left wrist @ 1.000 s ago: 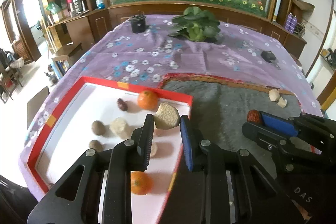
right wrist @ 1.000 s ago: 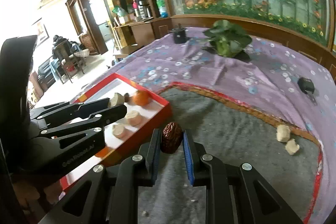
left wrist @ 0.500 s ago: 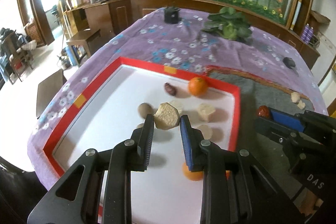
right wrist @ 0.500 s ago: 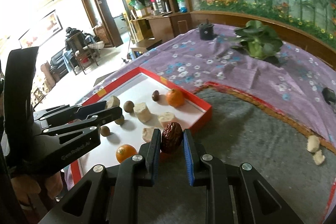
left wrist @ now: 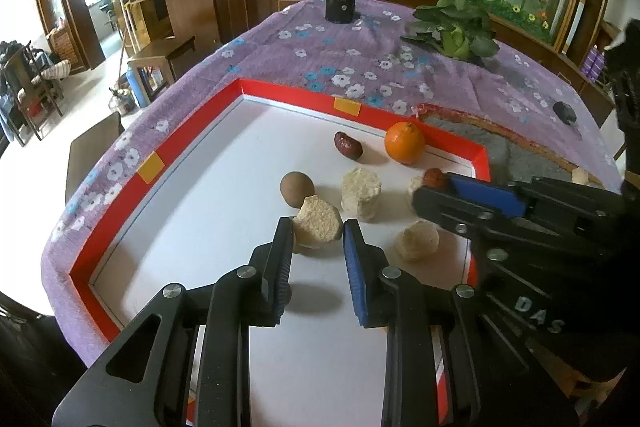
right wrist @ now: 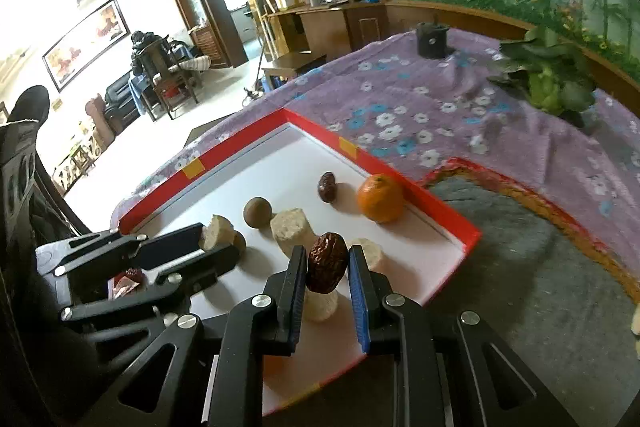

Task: Organize fruits
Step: 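Carry cake cube and date over the white tray and open both grippers, then withdraw both open grippers from the tray toward the pile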

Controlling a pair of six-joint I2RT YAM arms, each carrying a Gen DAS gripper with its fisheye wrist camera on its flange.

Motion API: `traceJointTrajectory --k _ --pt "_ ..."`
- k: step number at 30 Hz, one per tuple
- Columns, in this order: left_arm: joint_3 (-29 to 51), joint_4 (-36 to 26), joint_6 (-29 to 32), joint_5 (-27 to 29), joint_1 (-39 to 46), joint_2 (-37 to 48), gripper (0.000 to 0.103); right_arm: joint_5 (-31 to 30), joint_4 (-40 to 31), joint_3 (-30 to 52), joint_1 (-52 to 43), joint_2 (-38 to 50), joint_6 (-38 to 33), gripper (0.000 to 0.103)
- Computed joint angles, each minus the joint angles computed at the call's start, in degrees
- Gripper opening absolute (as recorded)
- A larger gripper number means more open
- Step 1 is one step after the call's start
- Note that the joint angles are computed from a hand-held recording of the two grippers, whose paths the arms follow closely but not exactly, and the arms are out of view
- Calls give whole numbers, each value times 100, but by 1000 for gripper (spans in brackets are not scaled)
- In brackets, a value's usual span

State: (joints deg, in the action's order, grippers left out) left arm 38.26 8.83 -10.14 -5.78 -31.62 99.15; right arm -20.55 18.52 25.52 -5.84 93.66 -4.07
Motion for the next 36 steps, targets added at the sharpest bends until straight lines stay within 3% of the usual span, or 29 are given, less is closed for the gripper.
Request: traceJointTrajectory --k 5,12,15,17,21,23,30,36 --pt "1 90 3 -86 10 101 25 320 365 111 225 383 138 20" --pt "6 89 -176 -212 21 122 25 -17 357 -45 33 221 172 27" --pt "13 105 -202 -302 -52 145 36 32 311 -260 -88 -97 77 28" --pt "-28 144 -247 -363 -93 98 50 -70 269 -385 -225 -285 40 28" --pt "-110 185 -296 -546 -206 -67 51 -130 71 -646 -487 -828 -71 29" --pt "-121 168 -325 -607 -260 -133 58 -175 -50 -736 -612 -1059 -116 31" --pt "-102 90 -433 -730 -563 -311 59 -338 -575 -992 -1081 -1916 -384 34" --pt "-8 -8 -501 -874 -851 -320 59 -422 -784 -1061 -1322 -2122 -576 35"
